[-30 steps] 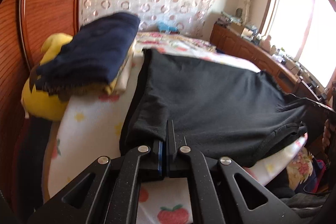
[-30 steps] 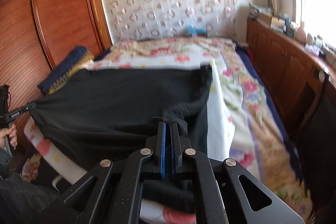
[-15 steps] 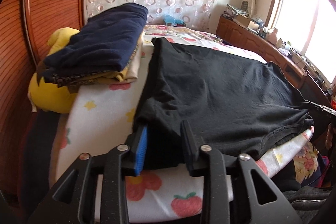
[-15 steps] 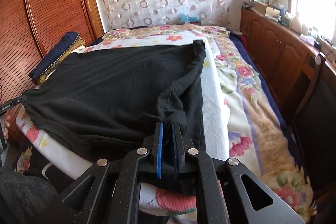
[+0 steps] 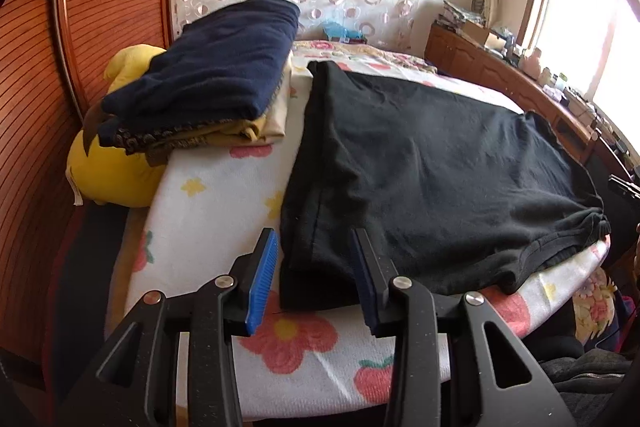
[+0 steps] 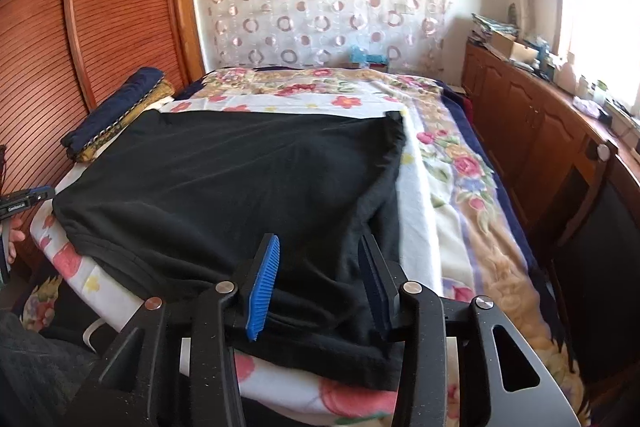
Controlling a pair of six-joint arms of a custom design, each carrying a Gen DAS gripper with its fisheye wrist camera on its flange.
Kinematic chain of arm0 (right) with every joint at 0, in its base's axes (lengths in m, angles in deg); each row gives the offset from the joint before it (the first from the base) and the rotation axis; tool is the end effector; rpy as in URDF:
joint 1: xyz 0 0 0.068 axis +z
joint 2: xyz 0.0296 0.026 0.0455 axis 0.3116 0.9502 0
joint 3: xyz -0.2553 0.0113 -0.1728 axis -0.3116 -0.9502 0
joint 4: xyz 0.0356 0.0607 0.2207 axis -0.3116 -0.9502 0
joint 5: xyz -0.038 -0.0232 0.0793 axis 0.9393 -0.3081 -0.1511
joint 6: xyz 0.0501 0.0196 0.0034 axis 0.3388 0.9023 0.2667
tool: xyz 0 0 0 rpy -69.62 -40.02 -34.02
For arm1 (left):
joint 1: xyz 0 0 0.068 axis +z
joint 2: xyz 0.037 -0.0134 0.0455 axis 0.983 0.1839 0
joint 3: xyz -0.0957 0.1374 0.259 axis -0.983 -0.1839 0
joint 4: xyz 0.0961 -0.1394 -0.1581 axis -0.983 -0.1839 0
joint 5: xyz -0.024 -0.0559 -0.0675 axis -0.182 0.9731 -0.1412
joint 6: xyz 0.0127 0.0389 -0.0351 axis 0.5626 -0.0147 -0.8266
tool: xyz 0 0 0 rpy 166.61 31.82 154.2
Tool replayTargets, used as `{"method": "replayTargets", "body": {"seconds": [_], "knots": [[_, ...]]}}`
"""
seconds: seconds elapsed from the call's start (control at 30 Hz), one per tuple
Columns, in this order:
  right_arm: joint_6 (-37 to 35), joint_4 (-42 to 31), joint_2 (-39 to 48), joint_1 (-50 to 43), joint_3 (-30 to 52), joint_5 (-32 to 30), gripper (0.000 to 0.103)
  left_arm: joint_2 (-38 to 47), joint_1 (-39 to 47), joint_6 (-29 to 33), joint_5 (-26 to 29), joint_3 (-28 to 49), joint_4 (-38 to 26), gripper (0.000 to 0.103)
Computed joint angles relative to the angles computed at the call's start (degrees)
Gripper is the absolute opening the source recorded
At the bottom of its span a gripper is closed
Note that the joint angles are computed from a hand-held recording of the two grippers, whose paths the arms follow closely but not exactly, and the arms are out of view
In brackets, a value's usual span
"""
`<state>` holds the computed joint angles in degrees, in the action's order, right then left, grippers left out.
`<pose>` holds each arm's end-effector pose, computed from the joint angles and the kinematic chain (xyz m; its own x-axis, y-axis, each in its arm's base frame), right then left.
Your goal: Fold small clothes
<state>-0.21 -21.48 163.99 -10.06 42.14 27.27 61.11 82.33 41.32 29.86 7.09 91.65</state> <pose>0.3953 -0.1826 0.1316 -0.5038 -0.3310 -0.7979 -0.5934 0.8038 0.0412 0.2139 0.0133 0.0778 -0.6547 -0.2698 -0.7061 -0.2571 0.9579 -0.1277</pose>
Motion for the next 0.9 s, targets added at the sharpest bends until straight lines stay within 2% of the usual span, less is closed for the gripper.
{"method": "replayTargets", "body": {"seconds": [0.27, 0.77, 0.9], "knots": [[0.32, 2.47, 1.16, 4.72, -2.90, 0.52, 0.045, 2.22, 0.14, 0.25, -1.05, 4.36, -4.95, 0.040], [1.59, 8.27, 4.51, 11.82, -3.35, 8.01, 0.050, 6.44, -0.28, 0.68, -2.26, 4.31, -0.30, 0.043], [2.09, 8.64, 4.27, 12.06, -3.54, 8.22, 0.051, 6.19, 0.96, 1.27, 0.63, 4.32, -0.32, 0.042]]}}
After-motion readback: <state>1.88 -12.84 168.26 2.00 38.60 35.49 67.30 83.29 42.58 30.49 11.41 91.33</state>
